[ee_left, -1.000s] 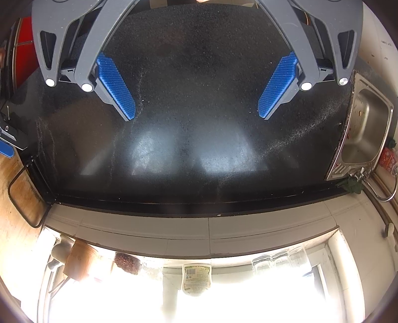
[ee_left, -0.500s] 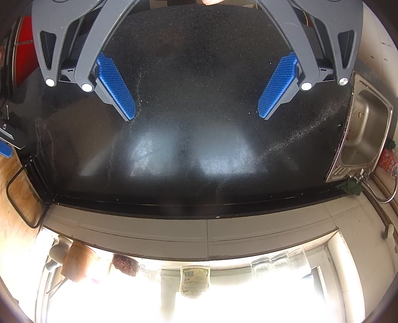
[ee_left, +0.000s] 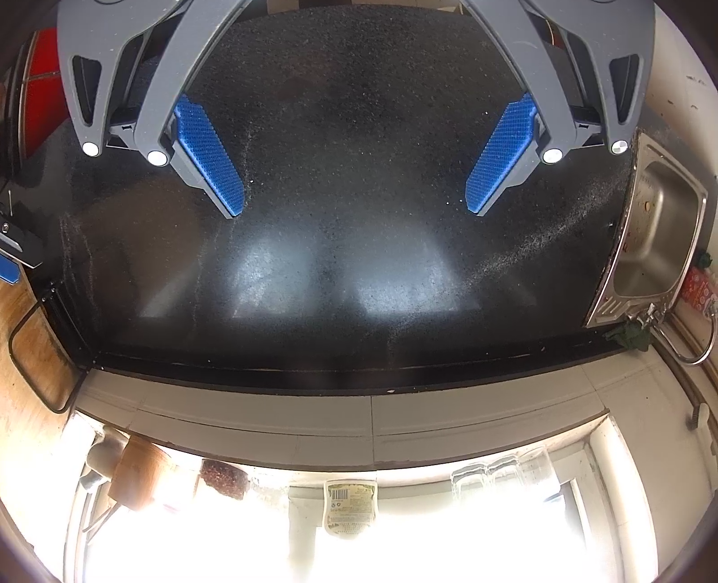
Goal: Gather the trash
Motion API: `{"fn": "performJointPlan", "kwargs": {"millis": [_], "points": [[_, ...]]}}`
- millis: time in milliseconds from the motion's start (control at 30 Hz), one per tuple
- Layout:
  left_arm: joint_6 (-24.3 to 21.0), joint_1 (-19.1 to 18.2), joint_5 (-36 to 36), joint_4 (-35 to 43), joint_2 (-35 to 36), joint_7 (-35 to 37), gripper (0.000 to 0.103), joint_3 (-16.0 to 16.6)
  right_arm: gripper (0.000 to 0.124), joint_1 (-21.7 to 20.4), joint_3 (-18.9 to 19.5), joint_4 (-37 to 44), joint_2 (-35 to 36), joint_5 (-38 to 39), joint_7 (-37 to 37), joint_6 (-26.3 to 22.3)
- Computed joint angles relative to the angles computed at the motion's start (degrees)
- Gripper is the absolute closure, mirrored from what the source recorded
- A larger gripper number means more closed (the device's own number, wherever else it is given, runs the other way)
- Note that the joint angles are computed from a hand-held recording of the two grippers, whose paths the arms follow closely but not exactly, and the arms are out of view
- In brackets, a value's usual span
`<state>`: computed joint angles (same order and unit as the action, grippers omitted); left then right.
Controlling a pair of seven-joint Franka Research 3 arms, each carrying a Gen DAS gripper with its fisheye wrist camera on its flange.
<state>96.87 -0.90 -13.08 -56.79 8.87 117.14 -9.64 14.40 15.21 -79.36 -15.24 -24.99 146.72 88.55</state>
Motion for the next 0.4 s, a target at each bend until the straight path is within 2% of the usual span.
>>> {"fn": "performJointPlan", "kwargs": {"millis": [300,400], "points": [[-3.9,-0.3,0.7,4.2,3.2,-1.1,0.007,-0.6,0.028,-0.7,-1.3,-3.9,-2.0,2.2,-0.1,2.2],[-0.6,-0.2,1.2,-0.4,1.4,-0.2,0.007,-0.5,0.028,-1.4,-2.3,-8.6,-4.4,3.8,-0.5,5.5]]}}
